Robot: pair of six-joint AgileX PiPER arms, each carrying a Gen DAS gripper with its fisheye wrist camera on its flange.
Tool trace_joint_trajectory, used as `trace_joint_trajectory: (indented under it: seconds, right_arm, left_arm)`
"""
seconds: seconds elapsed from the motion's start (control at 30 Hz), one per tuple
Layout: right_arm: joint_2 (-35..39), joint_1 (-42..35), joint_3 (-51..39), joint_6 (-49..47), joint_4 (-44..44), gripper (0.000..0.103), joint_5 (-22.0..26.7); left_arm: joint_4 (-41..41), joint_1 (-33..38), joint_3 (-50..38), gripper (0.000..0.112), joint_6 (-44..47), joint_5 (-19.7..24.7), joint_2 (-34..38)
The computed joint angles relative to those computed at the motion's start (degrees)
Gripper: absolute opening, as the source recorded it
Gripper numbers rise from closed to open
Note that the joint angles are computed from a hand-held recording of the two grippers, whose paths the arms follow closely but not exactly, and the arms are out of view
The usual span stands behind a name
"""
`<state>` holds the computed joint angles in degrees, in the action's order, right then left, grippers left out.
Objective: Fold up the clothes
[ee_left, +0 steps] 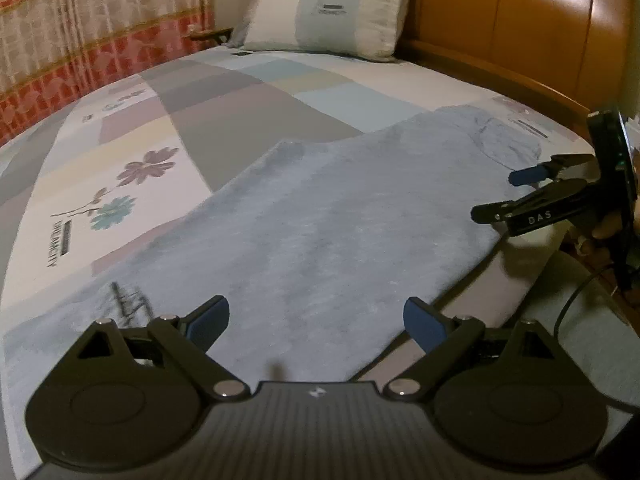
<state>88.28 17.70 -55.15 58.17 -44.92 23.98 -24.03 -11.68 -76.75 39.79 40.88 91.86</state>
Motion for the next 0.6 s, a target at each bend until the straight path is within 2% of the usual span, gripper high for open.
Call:
trace_joint_trajectory:
  seconds: [0.4,0.5,0.6]
  right_arm:
    - [-2.71,-3.12,2.05,-11.88,10.03,0.103,-2.83]
    - [-2.57,-3.54,2.30,-12.16,10.21,0.103,-3.64]
    - [-2.65,-3.83,2.45,-13.36,10.94,0.103,-4.03]
  left_arm:
    - [4.93,-8.72,-6.52,0.094,-9.96,-1.99,9.98]
    - [6.51,-9.73,-7.53,0.096,-13.19,-2.97,13.14]
    - [3.07,-8.52,-7.87,0.098,-13.52,-2.54,13.82]
